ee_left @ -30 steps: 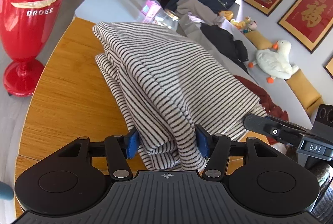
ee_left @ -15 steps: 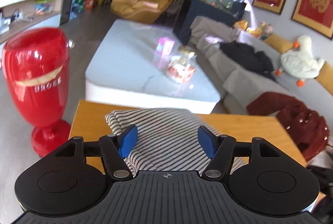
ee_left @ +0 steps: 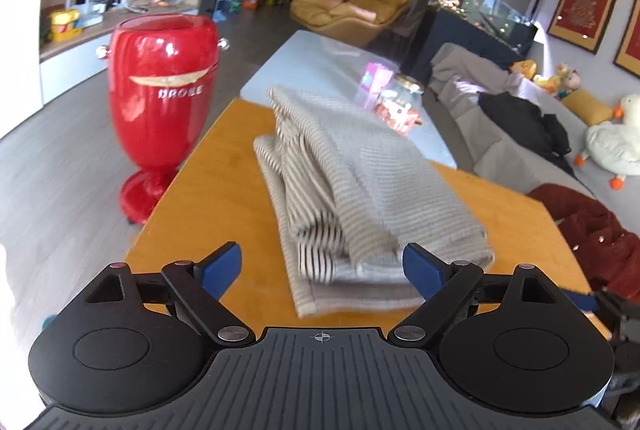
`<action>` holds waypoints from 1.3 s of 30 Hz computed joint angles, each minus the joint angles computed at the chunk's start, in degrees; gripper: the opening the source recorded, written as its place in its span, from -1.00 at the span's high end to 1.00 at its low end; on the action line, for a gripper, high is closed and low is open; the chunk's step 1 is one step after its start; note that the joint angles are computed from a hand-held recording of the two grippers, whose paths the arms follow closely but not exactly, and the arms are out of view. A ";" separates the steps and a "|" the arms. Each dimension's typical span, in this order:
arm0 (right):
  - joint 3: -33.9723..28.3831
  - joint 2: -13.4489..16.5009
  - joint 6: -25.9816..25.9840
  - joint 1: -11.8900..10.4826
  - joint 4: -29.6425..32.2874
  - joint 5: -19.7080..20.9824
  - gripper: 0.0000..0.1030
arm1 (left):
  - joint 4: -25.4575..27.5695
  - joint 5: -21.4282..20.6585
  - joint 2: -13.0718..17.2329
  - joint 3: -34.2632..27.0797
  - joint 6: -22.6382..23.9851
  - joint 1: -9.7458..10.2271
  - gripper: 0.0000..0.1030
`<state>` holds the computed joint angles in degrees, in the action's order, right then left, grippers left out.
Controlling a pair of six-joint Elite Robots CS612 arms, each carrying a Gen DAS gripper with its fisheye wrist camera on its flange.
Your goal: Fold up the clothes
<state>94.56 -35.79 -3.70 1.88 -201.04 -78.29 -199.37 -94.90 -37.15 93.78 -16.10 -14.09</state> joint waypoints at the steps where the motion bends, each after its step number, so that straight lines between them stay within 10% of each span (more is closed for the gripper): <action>1: 0.01 -0.19 0.78 0.02 1.18 -0.24 -1.00 | -0.74 2.18 -0.51 1.87 -0.01 -0.92 -0.88; 13: -2.40 0.55 -2.21 1.89 7.20 -4.79 -1.00 | 3.02 23.48 -2.26 7.14 -0.82 -7.11 -1.00; 39: -2.11 0.89 -1.50 1.76 5.26 -5.28 -1.00 | 2.95 23.26 -1.54 5.99 -0.64 -7.19 -1.00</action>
